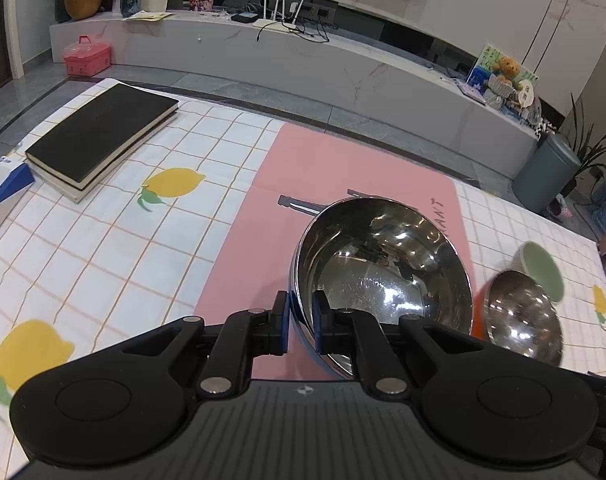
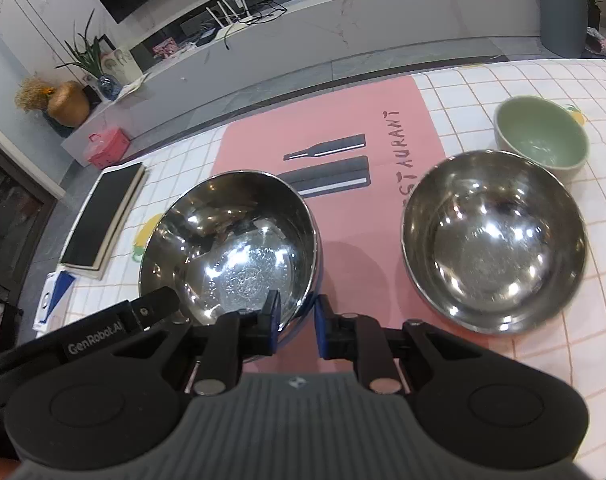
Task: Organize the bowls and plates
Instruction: 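Lift the blue bowl and carry it beside the Fruity plate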
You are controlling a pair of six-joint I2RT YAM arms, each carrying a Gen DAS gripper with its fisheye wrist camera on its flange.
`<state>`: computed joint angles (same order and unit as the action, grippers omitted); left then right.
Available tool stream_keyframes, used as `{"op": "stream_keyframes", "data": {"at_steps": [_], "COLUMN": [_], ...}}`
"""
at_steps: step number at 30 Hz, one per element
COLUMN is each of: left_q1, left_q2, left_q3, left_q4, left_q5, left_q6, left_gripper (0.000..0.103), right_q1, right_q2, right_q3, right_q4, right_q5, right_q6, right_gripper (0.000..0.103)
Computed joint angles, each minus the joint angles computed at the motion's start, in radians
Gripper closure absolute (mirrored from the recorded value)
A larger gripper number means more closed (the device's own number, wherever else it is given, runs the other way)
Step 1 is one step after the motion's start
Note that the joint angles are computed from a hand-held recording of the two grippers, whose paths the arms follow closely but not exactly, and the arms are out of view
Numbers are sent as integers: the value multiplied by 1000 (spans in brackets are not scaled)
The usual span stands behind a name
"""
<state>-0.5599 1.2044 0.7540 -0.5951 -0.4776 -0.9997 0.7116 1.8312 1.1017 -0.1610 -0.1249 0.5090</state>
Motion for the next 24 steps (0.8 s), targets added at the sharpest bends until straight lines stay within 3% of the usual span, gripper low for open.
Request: {"op": "stream_keyframes", "data": {"at_steps": [11, 19, 24], "left_q1": [-291, -476, -559], "left_q2": [-27, 51, 120], "left_q3": [74, 127, 142], "left_q4": [-205, -252, -219], "left_q5": [-121, -150, -129], "left_q6": [-289, -465, -527], "left_gripper": [91, 90, 89], "right_q1": [-38, -127, -188], "right_q2": [-317, -524, -618], "right_q3": [-244, -386, -455], "right_q4": [-52, -140, -204], "right_q5": [-31, -83, -99], "right_q6": [-18, -54, -86], "right_gripper": [88, 88, 89]}}
